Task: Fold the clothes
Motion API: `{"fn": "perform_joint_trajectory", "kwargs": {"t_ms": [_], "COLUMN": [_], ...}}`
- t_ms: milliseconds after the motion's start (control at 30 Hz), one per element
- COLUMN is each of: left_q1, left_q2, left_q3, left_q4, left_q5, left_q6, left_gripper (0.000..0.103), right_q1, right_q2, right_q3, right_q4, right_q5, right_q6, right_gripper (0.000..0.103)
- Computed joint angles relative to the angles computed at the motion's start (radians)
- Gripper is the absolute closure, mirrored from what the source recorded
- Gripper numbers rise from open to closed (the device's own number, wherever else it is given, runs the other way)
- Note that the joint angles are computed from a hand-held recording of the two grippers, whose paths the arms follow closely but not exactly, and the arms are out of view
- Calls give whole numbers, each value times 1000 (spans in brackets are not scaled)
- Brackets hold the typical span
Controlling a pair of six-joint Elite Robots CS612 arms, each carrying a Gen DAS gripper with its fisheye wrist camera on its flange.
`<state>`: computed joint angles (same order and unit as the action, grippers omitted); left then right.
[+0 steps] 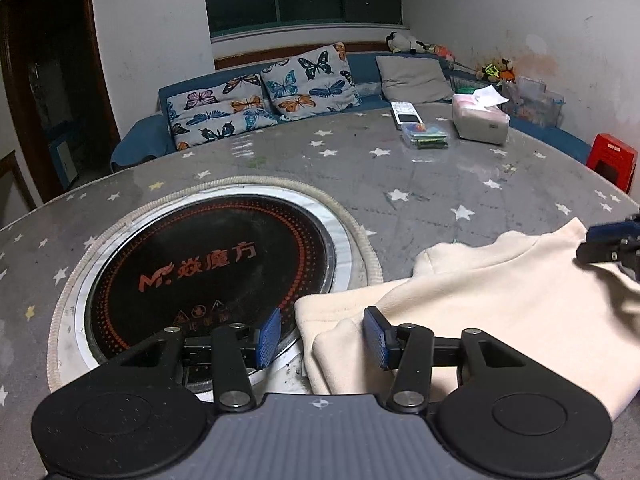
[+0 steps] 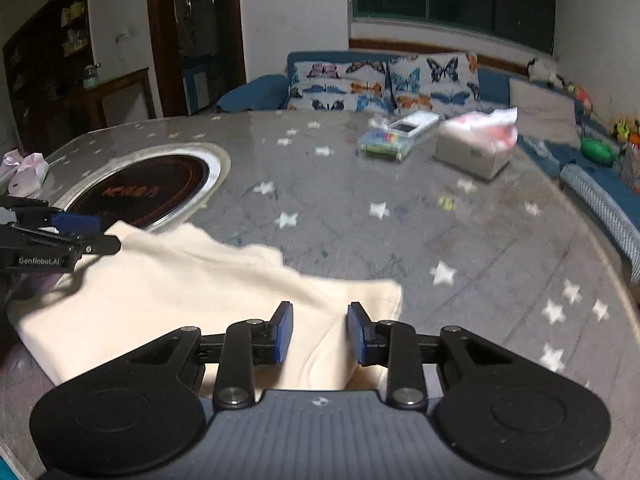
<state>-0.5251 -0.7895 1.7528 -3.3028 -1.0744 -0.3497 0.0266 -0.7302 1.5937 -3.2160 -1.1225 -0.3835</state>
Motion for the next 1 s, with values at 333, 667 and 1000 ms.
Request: {"fn": "perform_joint_trajectory", "kwargs": {"t_ms": [333, 667, 1000], "left_q1": [0, 5, -2], "left_q2": [22, 16, 19], "left_q3": [-52, -56, -66], "left_q4": [22, 41, 59], "left_q5": [-12, -31, -48], "left_q6": [55, 36, 61], "left_gripper": [54, 53, 50], "right_q1": [44, 42, 49], "right_q2": [30, 12, 16], "right_q3": [-75, -51, -55], "right_q4": [75, 40, 63], "right_q5": [-20, -18, -19], "right_q6": [-37, -38, -42], "right_gripper": [73, 73, 72]}}
